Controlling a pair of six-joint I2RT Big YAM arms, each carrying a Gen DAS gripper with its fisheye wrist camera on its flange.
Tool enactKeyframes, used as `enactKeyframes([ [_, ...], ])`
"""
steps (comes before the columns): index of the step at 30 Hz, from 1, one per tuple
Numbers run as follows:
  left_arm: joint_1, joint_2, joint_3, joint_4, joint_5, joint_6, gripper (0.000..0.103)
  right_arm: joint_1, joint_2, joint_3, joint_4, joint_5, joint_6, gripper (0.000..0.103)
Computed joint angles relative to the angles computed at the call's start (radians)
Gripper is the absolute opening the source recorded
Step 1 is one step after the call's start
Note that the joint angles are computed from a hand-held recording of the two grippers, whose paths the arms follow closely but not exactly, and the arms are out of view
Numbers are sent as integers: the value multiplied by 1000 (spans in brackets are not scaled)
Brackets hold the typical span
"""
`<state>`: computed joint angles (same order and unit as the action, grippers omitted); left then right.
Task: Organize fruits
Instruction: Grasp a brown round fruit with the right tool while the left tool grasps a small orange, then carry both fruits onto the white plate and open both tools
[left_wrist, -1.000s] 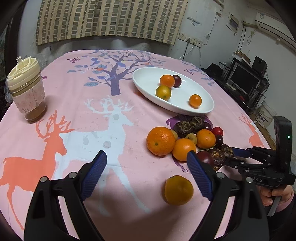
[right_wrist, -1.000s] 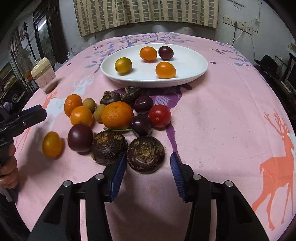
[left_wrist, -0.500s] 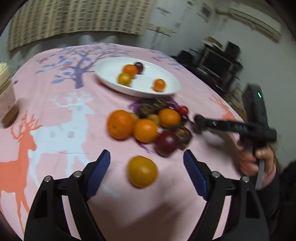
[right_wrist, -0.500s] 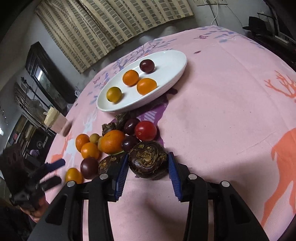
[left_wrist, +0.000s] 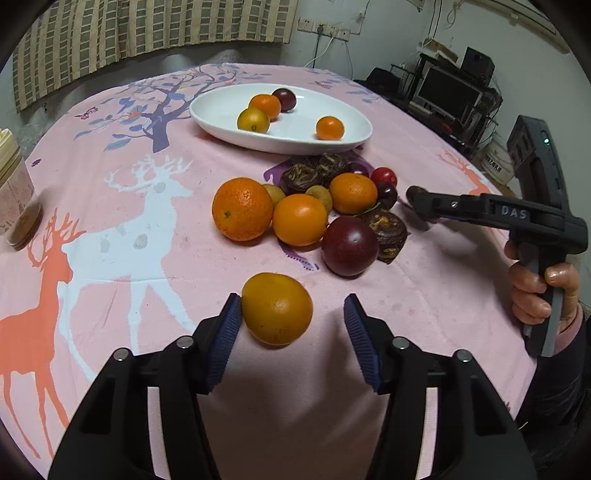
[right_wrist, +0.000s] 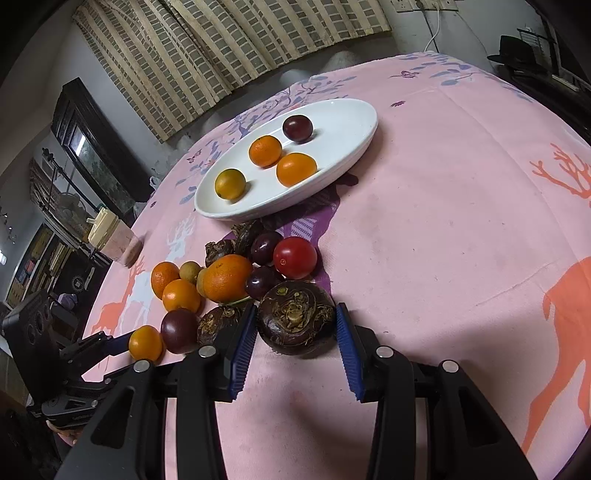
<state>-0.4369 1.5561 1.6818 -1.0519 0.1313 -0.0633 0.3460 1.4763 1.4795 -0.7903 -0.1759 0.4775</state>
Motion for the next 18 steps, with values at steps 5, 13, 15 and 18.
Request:
enactKeyframes([
  [5, 2, 12, 10, -22, 3, -4, 37, 1, 1, 0, 0, 1, 0, 43],
  [13, 10, -2, 12, 27, 25, -29, 37, 6, -23, -25, 50, 13, -16, 43],
  [15, 18, 20, 64, 40, 50, -47, 37, 18, -27, -12, 73, 52, -51, 43],
  [18, 27, 97, 202, 43, 65, -90, 37, 17, 0, 57, 90, 76, -67, 43],
])
